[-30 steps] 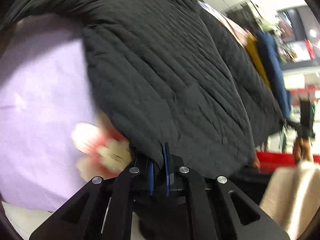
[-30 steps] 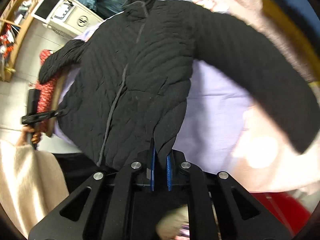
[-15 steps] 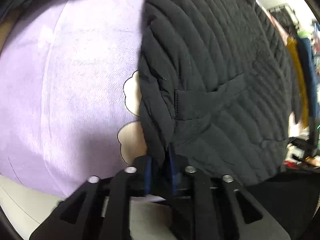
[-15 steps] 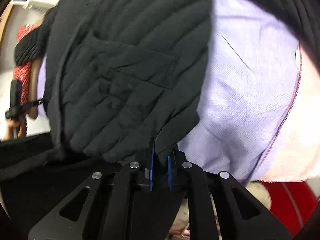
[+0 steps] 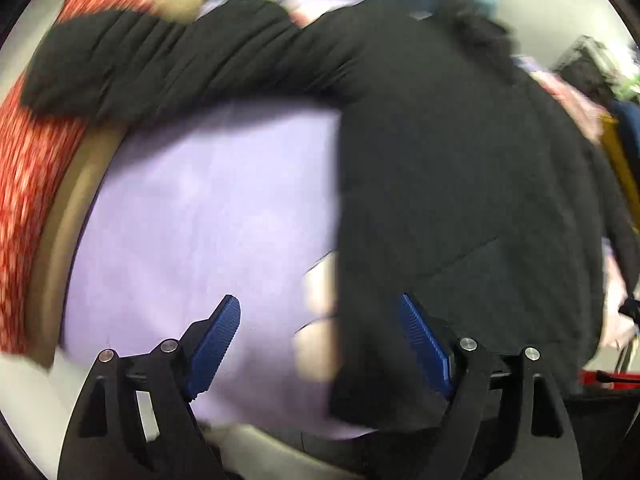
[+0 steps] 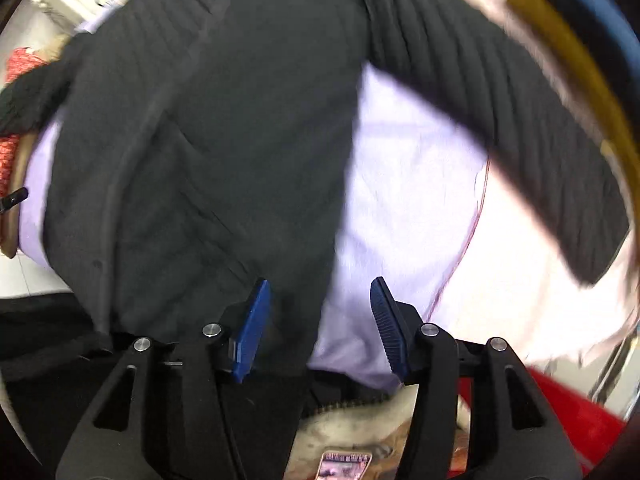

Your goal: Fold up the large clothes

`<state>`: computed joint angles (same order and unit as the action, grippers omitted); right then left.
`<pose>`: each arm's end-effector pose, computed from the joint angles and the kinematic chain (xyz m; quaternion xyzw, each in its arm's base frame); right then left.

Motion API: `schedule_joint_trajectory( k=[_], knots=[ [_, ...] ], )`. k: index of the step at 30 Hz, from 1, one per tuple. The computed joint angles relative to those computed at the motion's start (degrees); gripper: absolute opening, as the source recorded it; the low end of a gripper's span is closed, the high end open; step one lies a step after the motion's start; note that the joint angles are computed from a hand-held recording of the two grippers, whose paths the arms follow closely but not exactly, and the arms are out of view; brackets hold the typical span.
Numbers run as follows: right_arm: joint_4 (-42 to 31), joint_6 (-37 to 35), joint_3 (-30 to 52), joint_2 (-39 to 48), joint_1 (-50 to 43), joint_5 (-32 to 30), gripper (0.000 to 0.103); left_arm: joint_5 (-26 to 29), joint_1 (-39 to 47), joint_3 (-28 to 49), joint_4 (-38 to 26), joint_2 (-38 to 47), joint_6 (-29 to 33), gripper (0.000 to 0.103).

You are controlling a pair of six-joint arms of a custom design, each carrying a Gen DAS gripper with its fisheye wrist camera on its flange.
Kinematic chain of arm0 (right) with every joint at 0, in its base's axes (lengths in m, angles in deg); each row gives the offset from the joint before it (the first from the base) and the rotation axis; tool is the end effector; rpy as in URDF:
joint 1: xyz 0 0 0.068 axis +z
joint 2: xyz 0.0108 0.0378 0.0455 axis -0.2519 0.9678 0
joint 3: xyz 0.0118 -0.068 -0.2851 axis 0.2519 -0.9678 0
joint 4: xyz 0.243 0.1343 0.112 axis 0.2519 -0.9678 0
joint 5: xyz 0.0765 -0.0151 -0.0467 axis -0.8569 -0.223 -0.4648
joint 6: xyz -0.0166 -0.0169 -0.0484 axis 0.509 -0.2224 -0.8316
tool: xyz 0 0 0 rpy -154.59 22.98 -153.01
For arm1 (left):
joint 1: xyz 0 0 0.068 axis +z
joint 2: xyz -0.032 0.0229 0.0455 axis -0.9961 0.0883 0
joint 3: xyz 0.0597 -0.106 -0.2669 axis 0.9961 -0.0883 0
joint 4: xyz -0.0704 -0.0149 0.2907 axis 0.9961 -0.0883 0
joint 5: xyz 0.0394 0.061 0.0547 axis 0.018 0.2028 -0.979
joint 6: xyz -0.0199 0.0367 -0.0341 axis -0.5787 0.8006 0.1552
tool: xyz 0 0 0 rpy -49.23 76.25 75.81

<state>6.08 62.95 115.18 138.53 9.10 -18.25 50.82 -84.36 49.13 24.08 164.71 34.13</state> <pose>0.1347 0.0579 0.2194 0.2348 0.9677 0.0423 0.0820 0.3371 -0.0031 0.1836 0.2706 0.9542 -0.0631 0.1105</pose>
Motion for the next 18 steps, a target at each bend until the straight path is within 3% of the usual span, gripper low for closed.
schedule_joint_trajectory(
  k=[2, 5, 8, 12, 15, 18],
  knots=[
    [4.63, -2.77, 2.45, 3.78, 0.00, -0.65, 0.071, 2.45, -1.14, 0.39, -2.80, -1.20, 2.92, 0.080],
    [11.79, -6.34, 6.27, 15.06, 2.89, -1.27, 0.073, 4.16, -6.15, -1.74, -3.59, -2.20, 5.37, 0.080],
    [17.04, -7.96, 6.16, 24.55, 6.86, -1.87, 0.073, 0.26, -11.79, -4.00, -0.35, -0.17, 7.45, 0.082],
    [21.97, -6.66, 6.61, 37.64, 10.73, -1.02, 0.073, -10.54, -16.02, -9.90, 7.51, 4.05, 9.97, 0.086],
    [22.68, -5.02, 8.64, 42.33, 13.00, 2.14, 0.076, -12.94, -16.98, -12.31, 12.52, 5.42, 13.00, 0.096],
    [21.73, -4.02, 10.75, 44.16, 12.94, 2.22, 0.077, -15.81, -18.90, -10.50, 11.53, 7.65, 11.87, 0.098]
  ],
)
